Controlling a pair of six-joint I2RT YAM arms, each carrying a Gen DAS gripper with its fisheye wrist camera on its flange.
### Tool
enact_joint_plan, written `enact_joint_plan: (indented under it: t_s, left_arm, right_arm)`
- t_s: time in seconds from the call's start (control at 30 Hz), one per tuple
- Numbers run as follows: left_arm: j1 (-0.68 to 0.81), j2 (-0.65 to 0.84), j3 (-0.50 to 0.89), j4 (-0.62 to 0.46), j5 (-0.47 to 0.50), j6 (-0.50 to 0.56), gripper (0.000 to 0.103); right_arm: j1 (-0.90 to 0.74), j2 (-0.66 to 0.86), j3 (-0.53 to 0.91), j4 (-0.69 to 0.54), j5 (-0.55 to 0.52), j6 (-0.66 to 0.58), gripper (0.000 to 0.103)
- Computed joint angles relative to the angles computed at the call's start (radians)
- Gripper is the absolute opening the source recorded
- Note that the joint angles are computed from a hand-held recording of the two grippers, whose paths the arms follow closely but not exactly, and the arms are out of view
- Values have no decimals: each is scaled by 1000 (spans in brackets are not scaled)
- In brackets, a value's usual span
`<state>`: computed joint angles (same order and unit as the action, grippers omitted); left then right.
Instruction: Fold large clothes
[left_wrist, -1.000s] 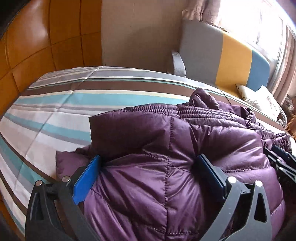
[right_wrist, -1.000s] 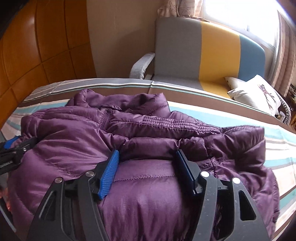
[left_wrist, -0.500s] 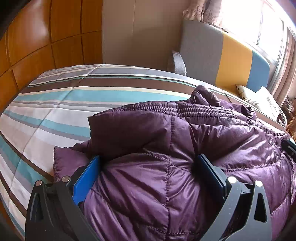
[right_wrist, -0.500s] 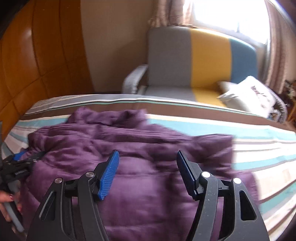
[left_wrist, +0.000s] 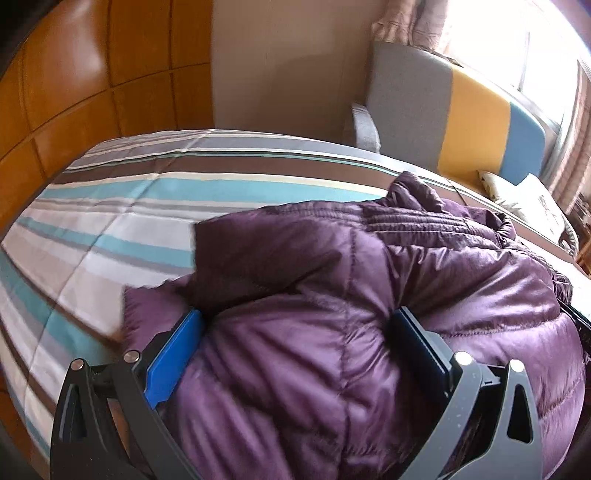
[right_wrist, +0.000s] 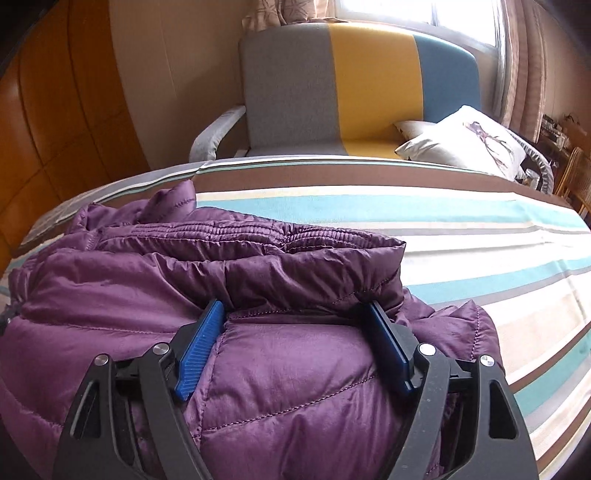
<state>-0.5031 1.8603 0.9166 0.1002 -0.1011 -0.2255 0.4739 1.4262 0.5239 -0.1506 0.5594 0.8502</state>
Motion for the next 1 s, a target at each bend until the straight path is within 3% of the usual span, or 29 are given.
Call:
enact_joint_plan:
  t_s: [0.2,0.33,0.6,0.77,0.87,1.0]
  left_arm:
    - [32,-144,-178,78,-35,-8,101]
    - [70,-204,-234,66,6,19,101]
    - [181,-297,-358,114,110,-47,101]
    - [249,-316,-415,129,241,-46,101]
    - [273,-317,-425,115,333,-18,101]
    - [293,-313,-459,124,476,-2,100]
  right_arm:
    - [13,-24,0,-21,19,4,77]
    - [52,-84,15,-104,41,20,78]
    - [384,-166,122,-394,225,295,77]
    - [497,-70,202,-390,208,344,42]
    - [530,-16,227,-360,185,360,28]
    - [568,54,249,-337,180,397,25]
